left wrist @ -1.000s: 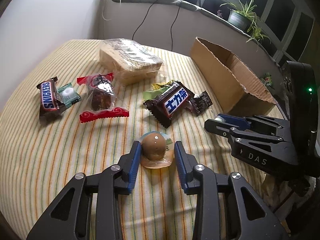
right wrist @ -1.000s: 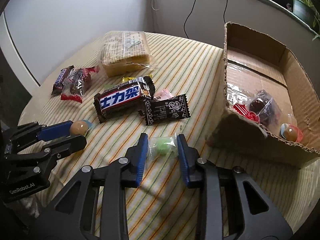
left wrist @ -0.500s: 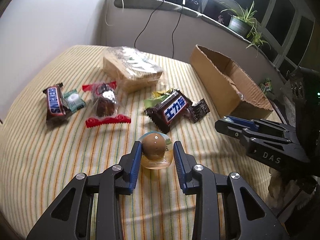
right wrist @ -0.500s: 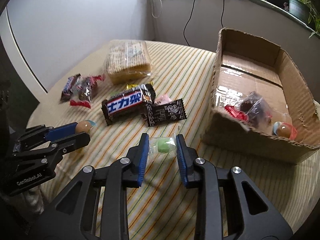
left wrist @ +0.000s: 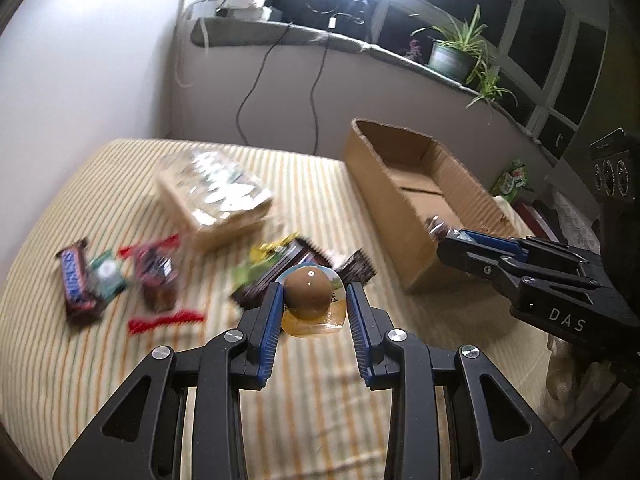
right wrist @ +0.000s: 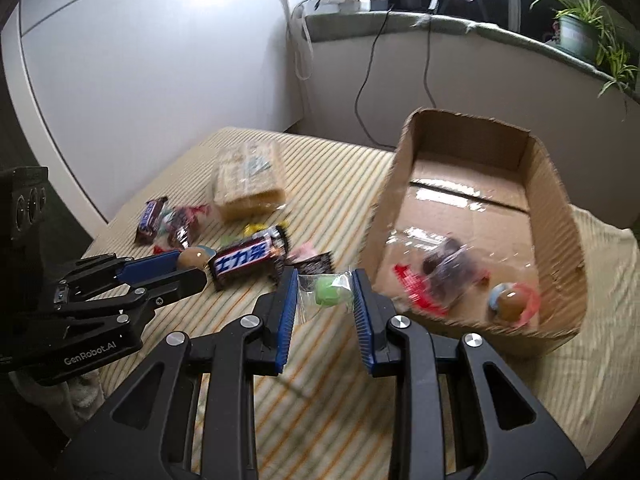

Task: Organize snacks
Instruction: 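Lower both held candies into the cardboard box and open both tools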

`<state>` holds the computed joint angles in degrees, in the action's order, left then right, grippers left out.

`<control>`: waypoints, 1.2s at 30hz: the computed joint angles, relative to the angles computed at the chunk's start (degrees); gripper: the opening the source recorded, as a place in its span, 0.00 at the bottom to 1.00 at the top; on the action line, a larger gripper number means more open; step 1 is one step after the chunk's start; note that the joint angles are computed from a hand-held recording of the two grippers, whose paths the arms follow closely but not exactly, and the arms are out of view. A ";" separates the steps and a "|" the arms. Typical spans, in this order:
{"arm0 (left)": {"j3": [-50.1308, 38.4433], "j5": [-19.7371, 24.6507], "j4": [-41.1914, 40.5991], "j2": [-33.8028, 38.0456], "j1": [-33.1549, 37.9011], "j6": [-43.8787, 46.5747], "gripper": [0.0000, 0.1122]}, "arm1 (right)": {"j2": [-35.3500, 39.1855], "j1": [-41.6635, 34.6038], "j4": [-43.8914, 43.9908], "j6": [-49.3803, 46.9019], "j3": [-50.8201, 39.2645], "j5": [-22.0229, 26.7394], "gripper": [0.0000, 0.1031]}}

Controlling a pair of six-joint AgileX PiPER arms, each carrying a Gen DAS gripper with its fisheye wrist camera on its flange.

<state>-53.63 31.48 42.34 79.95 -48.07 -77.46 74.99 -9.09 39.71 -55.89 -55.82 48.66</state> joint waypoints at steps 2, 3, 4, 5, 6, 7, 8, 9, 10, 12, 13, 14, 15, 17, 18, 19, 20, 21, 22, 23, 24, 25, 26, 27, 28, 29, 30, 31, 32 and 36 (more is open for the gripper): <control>-2.17 -0.60 -0.48 1.55 0.46 1.62 0.28 | 0.77 -1.36 0.39 -0.65 -1.29 0.43 0.27; -3.32 -0.86 -0.58 2.37 0.57 2.30 0.28 | 1.31 -2.10 0.56 -0.95 -2.12 0.53 0.27; -4.44 -1.08 -0.91 3.18 0.78 3.17 0.28 | 1.77 -2.67 0.73 -1.25 -2.74 0.66 0.27; -5.70 -1.40 -1.43 4.10 1.06 4.31 0.27 | 2.43 -3.31 0.82 -1.44 -3.64 0.70 0.27; -7.13 -1.71 -2.15 5.14 1.38 5.63 0.28 | 3.22 -3.96 0.86 -1.56 -4.64 0.75 0.27; -8.77 -1.97 -2.85 6.35 1.63 6.97 0.28 | 3.83 -4.67 1.02 -1.83 -5.40 1.01 0.28; -10.31 -2.25 -3.52 7.51 1.86 8.28 0.28 | 4.90 -5.41 1.09 -1.91 -6.65 1.16 0.27; -11.34 -2.44 -3.93 8.31 1.94 9.06 0.28 | 5.67 -5.94 1.09 -1.96 -7.46 1.14 0.28; -12.97 -2.77 -5.08 9.54 2.27 10.73 0.28 | 6.24 -6.25 1.00 -1.91 -7.99 0.97 0.27; -16.13 -3.29 -8.10 12.02 2.92 14.71 0.28 | 8.14 -7.08 0.81 -1.71 -9.80 0.86 0.28; -17.64 -3.36 -9.45 13.26 3.12 16.32 0.28 | 9.51 -7.59 0.65 -1.35 -11.15 0.99 0.28; -18.83 -3.57 -10.80 14.24 3.40 17.91 0.28 | 10.46 -7.86 0.43 -0.97 -12.11 1.06 0.27; -20.21 -3.69 -12.37 15.37 3.70 19.72 0.28 | 11.37 -8.28 0.37 -0.87 -13.03 1.26 0.28; -22.34 -3.76 -14.64 17.17 4.12 22.26 0.28 | 13.29 -8.82 -0.06 -0.25 -14.95 1.48 0.28; -23.28 -3.77 -15.54 17.96 4.31 23.31 0.28 | 14.32 -9.13 -0.16 0.04 -15.97 1.77 0.28; -23.87 -3.71 -15.94 18.45 4.34 23.81 0.28 | 15.06 -9.31 -0.27 0.25 -16.68 1.91 0.28; -24.76 -3.55 -16.36 19.17 4.41 24.36 0.28 | 15.89 -9.45 -0.45 0.48 -17.51 1.88 0.28; -26.00 -3.38 -17.12 20.12 4.62 25.33 0.28 | 16.70 -9.51 -0.67 0.71 -18.35 1.79 0.28; -26.98 -3.21 -17.44 20.85 4.64 25.73 0.28 | 17.30 -9.56 -0.87 0.93 -18.97 1.72 0.28; -27.81 -3.11 -17.94 21.42 4.79 26.40 0.28 | 18.12 -9.66 -1.05 1.21 -19.84 1.80 0.28; -28.83 -2.86 -18.36 22.10 4.90 27.07 0.28 | 18.57 -9.76 -1.07 1.28 -20.22 1.83 0.28; -29.59 -2.71 -18.66 22.63 5.01 27.57 0.28 | 19.11 -9.80 -1.28 1.52 -20.74 1.80 0.28; -30.48 -2.50 -19.06 23.26 5.10 28.21 0.28 | 19.48 -9.79 -1.45 1.70 -21.09 1.68 0.28; -31.30 -2.28 -19.47 23.84 5.20 28.84 0.28 | 20.04 -9.74 -1.72 1.94 -21.60 1.51 0.28; -31.96 -2.11 -19.84 24.34 5.25 29.35 0.28 | 20.48 -9.69 -1.93 2.16 -22.07 1.50 0.28; -32.39 -2.00 -20.07 24.69 5.27 29.65 0.28 | 20.89 -9.68 -2.09 2.25 -22.43 1.47 0.28; -32.74 -1.92 -20.28 24.98 5.29 29.88 0.28 | 21.18 -9.68 -2.18 2.24 -22.64 1.32 0.28; -33.27 -1.71 -20.84 25.41 5.33 30.48 0.28 | 21.43 -9.65 -2.23 2.24 -22.81 1.21 0.29; -33.69 -1.54 -21.23 25.70 5.35 30.92 0.28 | 21.59 -9.66 -2.28 2.25 -22.89 1.05 0.29; -34.41 -1.05 -20.87 26.35 5.10 30.74 0.29 | 21.85 -9.48 -2.59 2.50 -22.92 0.43 0.34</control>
<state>-88.04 30.43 21.47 106.30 -42.97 -46.72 96.84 -18.57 37.11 -53.40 -78.74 49.09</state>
